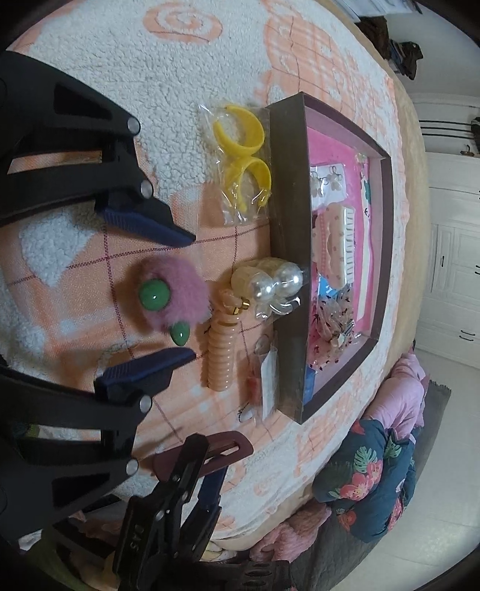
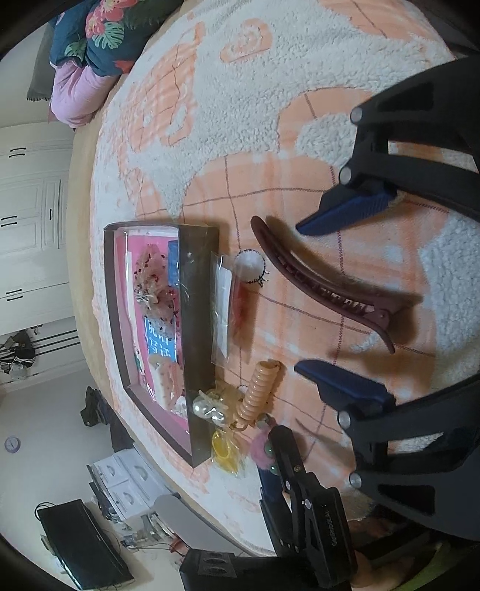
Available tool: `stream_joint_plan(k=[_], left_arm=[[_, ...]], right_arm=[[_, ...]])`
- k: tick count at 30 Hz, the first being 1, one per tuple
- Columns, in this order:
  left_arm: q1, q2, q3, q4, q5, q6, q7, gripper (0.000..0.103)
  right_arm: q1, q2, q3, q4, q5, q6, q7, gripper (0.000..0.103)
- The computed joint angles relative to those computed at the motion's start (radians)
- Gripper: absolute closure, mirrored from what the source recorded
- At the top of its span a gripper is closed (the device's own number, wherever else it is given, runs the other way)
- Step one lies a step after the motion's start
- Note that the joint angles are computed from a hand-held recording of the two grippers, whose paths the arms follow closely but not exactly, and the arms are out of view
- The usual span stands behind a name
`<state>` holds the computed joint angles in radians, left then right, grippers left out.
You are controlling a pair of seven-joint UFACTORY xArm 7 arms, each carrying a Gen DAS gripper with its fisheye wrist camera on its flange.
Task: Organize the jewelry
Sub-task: 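Grasp the pink pompom clip with the left tool while the right grasps the maroon clip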
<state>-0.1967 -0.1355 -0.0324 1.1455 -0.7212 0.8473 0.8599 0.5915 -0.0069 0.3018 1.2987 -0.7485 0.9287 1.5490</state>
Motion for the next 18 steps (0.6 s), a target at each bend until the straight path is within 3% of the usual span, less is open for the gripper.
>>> stream_joint_plan(k=[4,9,18], left_arm=[[0.0,-0.001,0.0,0.0,-0.005,0.009,0.008,0.067],[-0.004,-0.012,-0.002,-0.013,0.0,0.0,0.021,0.069],[-0.015,-0.041,0.006,-0.036,-0.022,-0.003,0.052,0.074]], right_arm=[[0.004,0.016,0.0,0.014,0.001,0.015,-0.004,0.056],[0.017,0.015,-0.003,0.013,-0.009,0.045,0.007,0.08],[-0.001,-0.054,0.019,-0.054,-0.03,0.043,0.047,0.089]])
